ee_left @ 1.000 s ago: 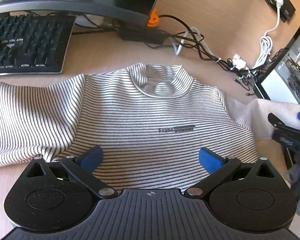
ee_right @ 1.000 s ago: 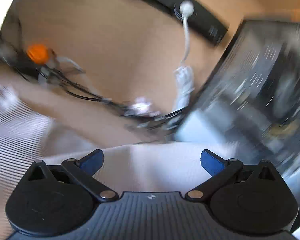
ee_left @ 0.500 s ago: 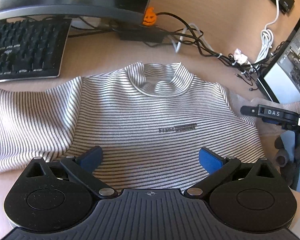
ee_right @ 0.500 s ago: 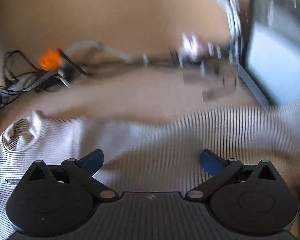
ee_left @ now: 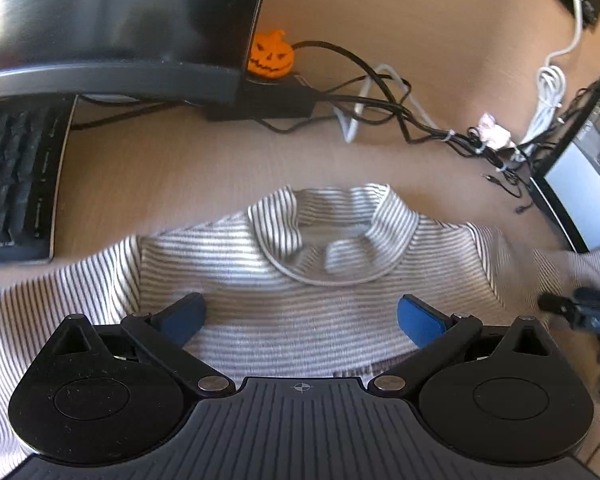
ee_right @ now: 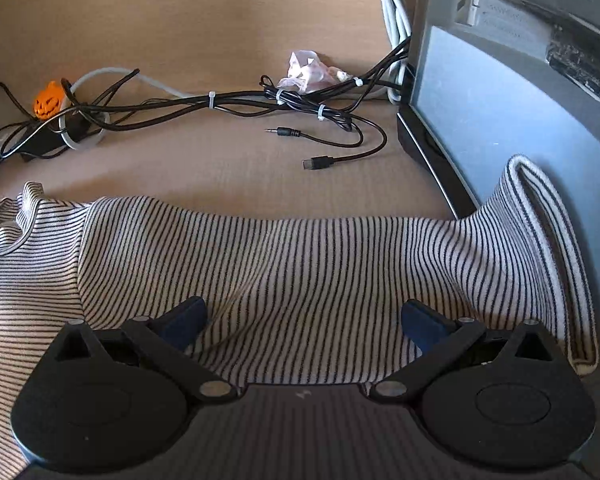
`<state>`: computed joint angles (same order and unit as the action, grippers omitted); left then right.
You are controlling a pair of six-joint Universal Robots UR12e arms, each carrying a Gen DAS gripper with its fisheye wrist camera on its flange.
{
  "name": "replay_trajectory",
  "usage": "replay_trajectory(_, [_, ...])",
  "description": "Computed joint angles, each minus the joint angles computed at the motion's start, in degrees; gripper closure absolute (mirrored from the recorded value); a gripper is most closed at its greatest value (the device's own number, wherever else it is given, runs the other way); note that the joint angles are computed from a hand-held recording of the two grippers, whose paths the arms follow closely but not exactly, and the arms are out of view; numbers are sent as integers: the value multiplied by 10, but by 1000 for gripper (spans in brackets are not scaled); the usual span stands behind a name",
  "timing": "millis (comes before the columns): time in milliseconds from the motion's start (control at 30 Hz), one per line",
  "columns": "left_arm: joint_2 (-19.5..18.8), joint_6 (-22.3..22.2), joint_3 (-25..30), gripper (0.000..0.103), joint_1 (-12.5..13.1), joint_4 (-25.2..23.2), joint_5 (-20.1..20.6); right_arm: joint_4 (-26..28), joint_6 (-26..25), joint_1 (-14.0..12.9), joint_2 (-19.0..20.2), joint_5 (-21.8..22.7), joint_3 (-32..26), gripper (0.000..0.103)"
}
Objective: Fold clothes
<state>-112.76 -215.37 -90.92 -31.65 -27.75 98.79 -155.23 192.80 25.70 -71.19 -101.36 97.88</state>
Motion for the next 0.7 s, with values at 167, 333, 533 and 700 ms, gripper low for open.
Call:
replay_trajectory(167, [28, -30, -29, 0, -9, 31, -31, -50, -57, 20, -39, -5, 38, 0])
replay_trajectory(333, [43, 8, -49, 0, -33, 46, -62, -68, -155, 66, -73, -38, 85, 0])
replay_trajectory(533, [28, 69, -36, 0, -58, -2, -26, -56, -196, 117, -74, -131, 109, 0])
replay_trajectory(700, [24, 113, -36, 0, -69, -32, 86, -46, -158, 124, -100, -181, 137, 0])
